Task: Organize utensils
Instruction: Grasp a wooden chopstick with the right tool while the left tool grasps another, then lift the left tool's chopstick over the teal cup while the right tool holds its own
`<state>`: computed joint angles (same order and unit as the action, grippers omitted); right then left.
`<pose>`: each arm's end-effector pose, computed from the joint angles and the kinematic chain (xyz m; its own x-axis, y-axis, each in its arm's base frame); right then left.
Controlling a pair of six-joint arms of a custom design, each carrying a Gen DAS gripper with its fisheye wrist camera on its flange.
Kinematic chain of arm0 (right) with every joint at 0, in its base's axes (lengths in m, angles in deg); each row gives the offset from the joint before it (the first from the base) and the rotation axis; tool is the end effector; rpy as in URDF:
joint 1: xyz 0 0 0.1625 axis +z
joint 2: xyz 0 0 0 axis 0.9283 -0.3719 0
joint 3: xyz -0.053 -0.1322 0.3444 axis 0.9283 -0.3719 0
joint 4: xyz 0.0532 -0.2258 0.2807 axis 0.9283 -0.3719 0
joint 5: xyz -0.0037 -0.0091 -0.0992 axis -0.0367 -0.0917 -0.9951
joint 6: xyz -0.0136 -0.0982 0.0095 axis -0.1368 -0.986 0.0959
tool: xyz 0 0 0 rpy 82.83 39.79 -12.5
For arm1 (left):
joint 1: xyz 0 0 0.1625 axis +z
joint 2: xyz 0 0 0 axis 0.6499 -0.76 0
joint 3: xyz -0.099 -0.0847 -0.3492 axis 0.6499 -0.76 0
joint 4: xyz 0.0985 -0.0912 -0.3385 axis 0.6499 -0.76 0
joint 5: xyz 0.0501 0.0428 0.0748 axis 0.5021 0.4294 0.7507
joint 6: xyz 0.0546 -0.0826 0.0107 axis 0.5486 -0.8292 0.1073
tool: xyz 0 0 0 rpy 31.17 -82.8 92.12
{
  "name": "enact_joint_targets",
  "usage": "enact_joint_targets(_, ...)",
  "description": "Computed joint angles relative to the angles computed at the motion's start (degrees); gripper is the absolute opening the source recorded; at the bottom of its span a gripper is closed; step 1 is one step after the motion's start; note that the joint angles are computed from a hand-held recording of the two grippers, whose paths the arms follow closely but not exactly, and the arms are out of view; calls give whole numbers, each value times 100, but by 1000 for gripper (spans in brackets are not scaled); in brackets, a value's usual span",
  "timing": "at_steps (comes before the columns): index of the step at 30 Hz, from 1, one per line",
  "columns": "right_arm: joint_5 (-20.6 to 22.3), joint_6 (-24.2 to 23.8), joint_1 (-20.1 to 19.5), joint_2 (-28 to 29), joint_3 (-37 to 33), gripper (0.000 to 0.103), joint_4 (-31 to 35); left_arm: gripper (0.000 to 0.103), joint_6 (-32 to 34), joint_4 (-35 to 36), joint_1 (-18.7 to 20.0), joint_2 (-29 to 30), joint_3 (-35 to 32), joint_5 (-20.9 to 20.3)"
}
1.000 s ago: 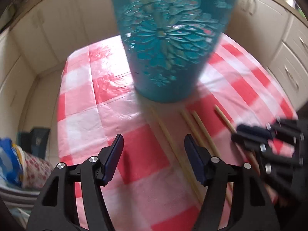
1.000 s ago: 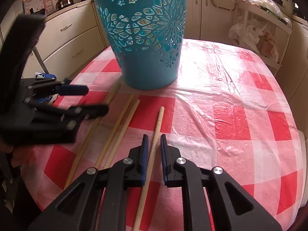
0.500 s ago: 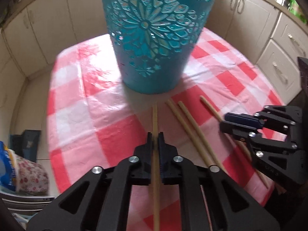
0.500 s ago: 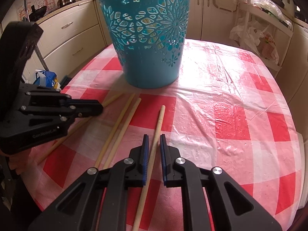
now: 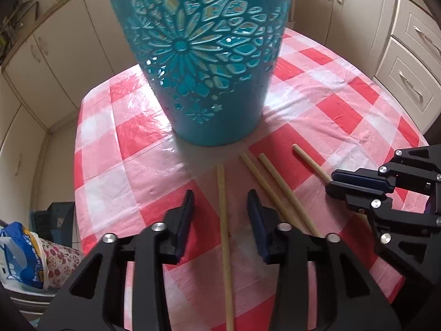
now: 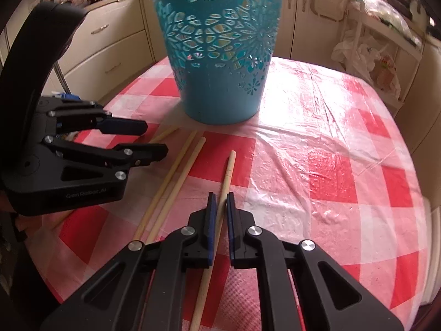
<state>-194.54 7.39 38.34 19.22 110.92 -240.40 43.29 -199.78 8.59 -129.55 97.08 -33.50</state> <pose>0.2153 -0.4244 0.0796 -0.6388 -0.4906 0.5927 -0.6868 0.7109 -0.1517 -0.1441 -0.4818 0.1300 -0.6444 0.2803 -0.7114 0.5546 0.8119 -0.1825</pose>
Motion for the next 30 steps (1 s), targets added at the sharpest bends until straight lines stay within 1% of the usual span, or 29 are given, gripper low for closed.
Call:
enact_joint_targets(1,-26,-47,13,21,9,9,-57,10,31,-22,-21,22,3,-38)
enact_joint_targets(2,-50,-84,24,39,17,9,-107,5,23,-72,-65,183,-58,-3)
enact_joint_targets(3,-74,-118,35,55,22,9,-149,5,34,-73,-121,224,-40,100)
enact_joint_targets(6,-72,-157,29,59,37,9,-188,5,-138,-88,-144,171,7,-54)
enact_joint_targets(8,-30,-141,4,23,49,9,-149,5,-209,-116,-193,116,79,-31)
enact_joint_targets(10,-18,-124,-7,6,47,9,-110,5,-419,153,-172,65,28,-56)
enact_joint_targets(11,-50,-173,10,28,42,9,-147,8,-460,232,-146,81,12,-53)
enact_joint_targets(12,-74,-178,24,46,37,9,-156,9,-377,100,-152,71,85,-11)
enact_joint_targets(13,-61,-183,23,43,45,8,-175,10,-337,151,-157,51,81,16)
enact_joint_targets(15,54,-97,-28,-13,58,8,-97,5,-382,388,-129,5,-13,-76)
enact_joint_targets(16,220,38,-112,-120,72,7,54,5,-396,373,-138,-26,3,-91)
enact_joint_targets(18,480,233,-251,-282,92,6,264,5,-384,182,-219,-179,163,-58)
enact_joint_targets(20,842,528,-462,-498,110,6,530,5,-453,-94,-338,-566,434,-129)
enact_joint_targets(21,956,627,-531,-562,124,6,587,5,-462,-190,-390,-775,558,-184)
enact_joint_targets(22,1138,780,-646,-656,137,6,675,5,-427,-463,-475,-1029,704,-279)
enact_joint_targets(23,1292,905,-745,-731,148,6,746,5,-414,-596,-542,-1161,767,-303)
enact_joint_targets(25,1519,1064,-887,-831,170,6,822,5,-253,-1104,-718,-1443,863,-323)
enact_joint_targets(26,1594,1128,-938,-867,185,6,822,5,-166,-1310,-765,-1493,855,-330)
enact_joint_targets(27,1644,1172,-974,-893,195,6,831,5,9,-1727,-850,-1543,837,-354)
enact_joint_targets(28,1670,1195,-989,-905,195,6,840,5,133,-2000,-902,-1536,801,-374)
enact_joint_targets(30,1699,1235,-1007,-931,216,6,817,5,546,-2804,-1048,-1326,612,-284)
